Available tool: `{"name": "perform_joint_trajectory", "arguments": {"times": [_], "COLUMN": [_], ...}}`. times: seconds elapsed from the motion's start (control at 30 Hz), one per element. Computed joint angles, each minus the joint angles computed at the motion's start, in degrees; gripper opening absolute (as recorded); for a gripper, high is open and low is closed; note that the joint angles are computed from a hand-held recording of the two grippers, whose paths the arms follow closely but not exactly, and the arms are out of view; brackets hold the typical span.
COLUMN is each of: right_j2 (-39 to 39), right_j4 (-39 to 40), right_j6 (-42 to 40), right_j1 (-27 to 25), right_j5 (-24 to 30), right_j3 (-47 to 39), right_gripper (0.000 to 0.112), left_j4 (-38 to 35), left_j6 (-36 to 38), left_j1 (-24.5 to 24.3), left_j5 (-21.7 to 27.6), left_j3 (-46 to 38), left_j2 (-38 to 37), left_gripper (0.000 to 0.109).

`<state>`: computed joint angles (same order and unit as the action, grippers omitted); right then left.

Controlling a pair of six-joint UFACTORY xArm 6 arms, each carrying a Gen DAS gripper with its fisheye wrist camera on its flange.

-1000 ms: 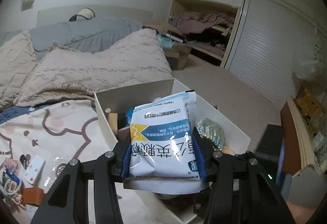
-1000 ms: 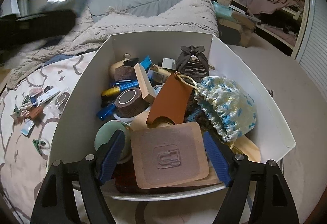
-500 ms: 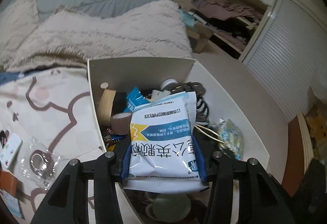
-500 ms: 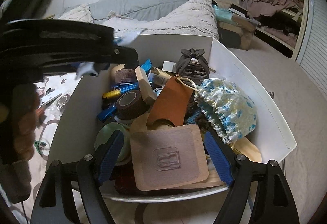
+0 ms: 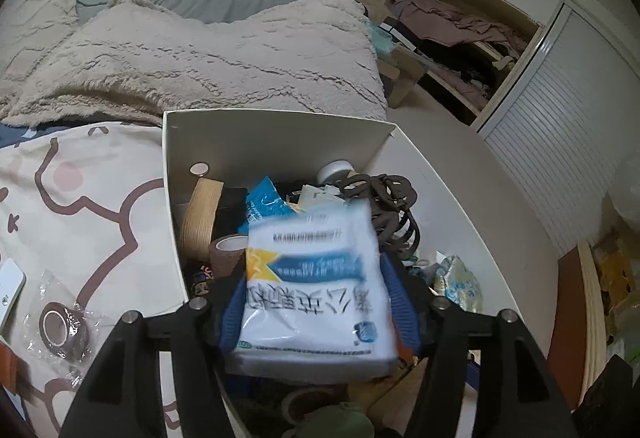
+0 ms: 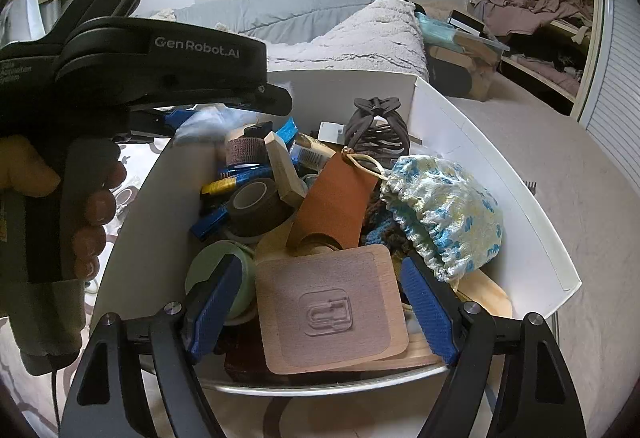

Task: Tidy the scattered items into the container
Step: 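Open the right gripper to drop the tan pad while the left gripper lowers the packet into the box, then open the left gripper and withdraw both grippers from the box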

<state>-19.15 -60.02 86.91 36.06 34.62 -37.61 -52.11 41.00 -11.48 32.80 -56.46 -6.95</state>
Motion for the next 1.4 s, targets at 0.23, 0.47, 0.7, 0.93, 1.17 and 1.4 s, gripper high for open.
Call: {"name": "perform_joint_trajectory", "arguments": {"times": [0.23, 0.47, 0.7, 0.93, 1.17, 1.4], "right_j2": [-0.1, -0.2, -0.1, 0.2, 1.4, 1.6], "right_j4": [-0.5, -1.3, -2.6, -3.8, -5.0, -7.6], "right_j6": [0.5, 1.2, 2.5, 3.8, 5.4, 8.0], "right_j1": [0.1, 0.1, 0.3, 0.5, 1.1, 1.4], "right_j5": [0.1, 0.1, 0.3, 0.5, 1.7, 2.0], "right_j3": [0.0, 0.1, 0.1, 0.0, -1.0, -0.9], "right_gripper": [0.082, 0.082, 0.082, 0.086, 0.092, 0.095], "left_j4": [1.8, 4.1, 5.5, 5.2, 4.1, 1.1], "left_j6": [-0.9, -0.3, 1.3, 4.6, 7.8, 11.8], "left_j1": [-0.6, -1.2, -0.8, 0.6, 3.1, 6.5], "left_j5": [-2.0, -4.5, -6.1, -7.3, -7.9, -8.6], "left_j3": [0.9, 2.7, 4.1, 6.4, 8.5, 10.6], "left_j2": [-0.8, -2.3, -3.7, -6.0, -8.1, -9.8], "left_gripper": [0.075, 0.075, 0.075, 0.075, 0.078, 0.093]}}
